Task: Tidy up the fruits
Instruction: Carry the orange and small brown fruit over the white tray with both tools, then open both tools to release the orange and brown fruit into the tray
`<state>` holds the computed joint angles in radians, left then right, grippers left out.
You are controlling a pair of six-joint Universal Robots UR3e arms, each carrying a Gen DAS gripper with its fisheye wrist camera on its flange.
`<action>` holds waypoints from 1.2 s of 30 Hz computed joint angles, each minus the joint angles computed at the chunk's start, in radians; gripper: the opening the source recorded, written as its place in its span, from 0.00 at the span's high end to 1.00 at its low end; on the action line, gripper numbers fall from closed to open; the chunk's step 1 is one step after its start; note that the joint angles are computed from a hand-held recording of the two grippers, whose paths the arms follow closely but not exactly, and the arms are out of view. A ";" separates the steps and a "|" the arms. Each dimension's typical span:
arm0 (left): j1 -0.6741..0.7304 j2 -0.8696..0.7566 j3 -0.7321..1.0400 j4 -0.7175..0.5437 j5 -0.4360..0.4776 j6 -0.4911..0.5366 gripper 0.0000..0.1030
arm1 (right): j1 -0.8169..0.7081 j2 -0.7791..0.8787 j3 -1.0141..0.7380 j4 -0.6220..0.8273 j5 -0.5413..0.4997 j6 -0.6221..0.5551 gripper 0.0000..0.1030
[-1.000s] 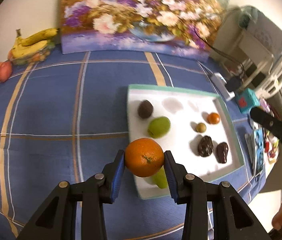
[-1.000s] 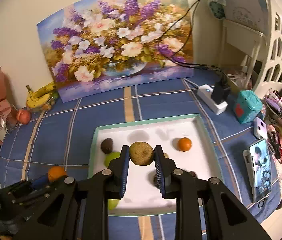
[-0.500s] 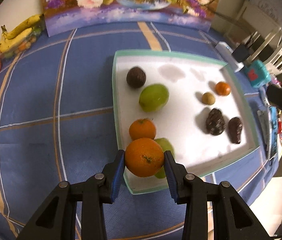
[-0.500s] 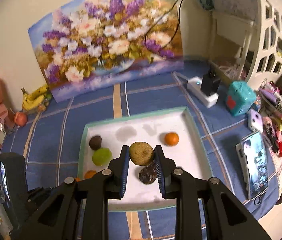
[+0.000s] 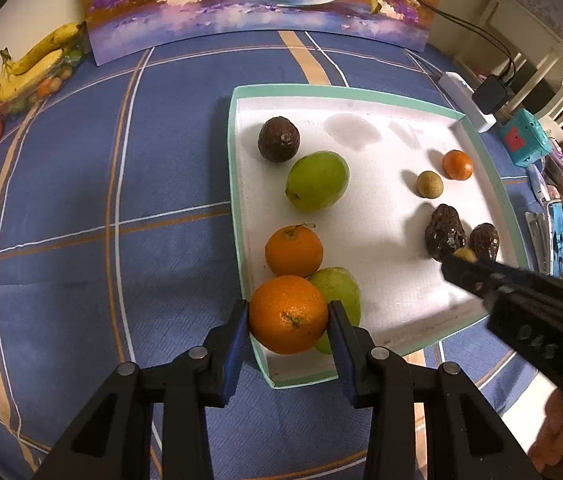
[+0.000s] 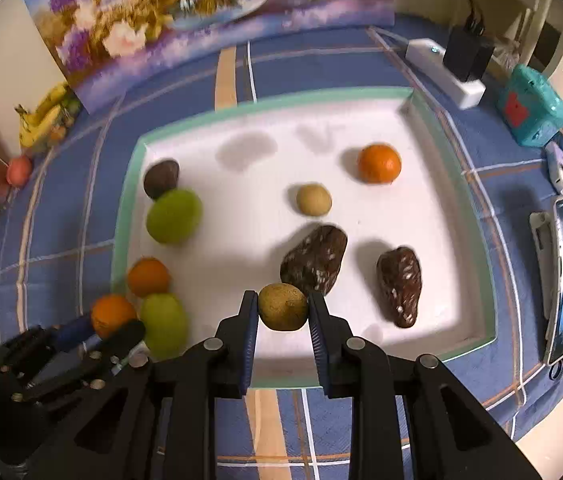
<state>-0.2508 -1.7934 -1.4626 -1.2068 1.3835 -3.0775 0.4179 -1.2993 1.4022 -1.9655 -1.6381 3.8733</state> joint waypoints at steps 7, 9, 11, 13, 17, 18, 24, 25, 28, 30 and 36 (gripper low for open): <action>0.004 -0.001 -0.001 -0.006 -0.009 0.001 0.59 | -0.003 0.040 0.034 0.007 0.044 -0.003 0.74; 0.009 0.000 -0.002 -0.009 -0.015 0.005 0.58 | -0.003 0.045 0.046 0.000 0.048 -0.003 0.74; 0.009 -0.001 -0.003 -0.011 -0.012 0.006 0.53 | 0.000 0.044 0.047 0.003 0.043 -0.002 0.74; 0.013 -0.002 -0.003 -0.016 -0.022 0.011 0.52 | 0.002 0.039 0.057 -0.005 0.041 0.002 0.74; 0.007 -0.004 0.001 -0.020 -0.015 0.013 0.51 | 0.003 0.043 0.057 -0.007 0.037 0.001 0.74; 0.007 -0.005 0.003 -0.023 -0.017 0.014 0.49 | 0.004 0.043 0.059 -0.008 0.036 0.001 0.74; 0.009 -0.004 0.005 -0.031 -0.014 0.014 0.48 | 0.001 0.072 0.009 0.016 0.037 -0.006 0.74; 0.012 -0.001 0.004 -0.033 -0.016 0.013 0.48 | -0.001 0.075 0.005 0.019 0.038 -0.008 0.74; 0.025 0.007 0.002 -0.034 -0.025 0.008 0.48 | -0.003 0.084 -0.009 0.027 0.039 -0.011 0.73; 0.038 0.017 -0.001 -0.031 -0.037 0.005 0.46 | -0.003 0.087 -0.017 0.039 0.038 -0.012 0.71; 0.089 0.029 -0.008 -0.036 -0.047 -0.029 0.34 | 0.008 0.087 -0.049 0.070 0.014 -0.004 0.68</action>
<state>-0.1613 -1.7644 -1.4702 -1.2425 1.3369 -3.1066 0.4256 -1.2127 1.3533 -1.8953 -1.6245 3.8689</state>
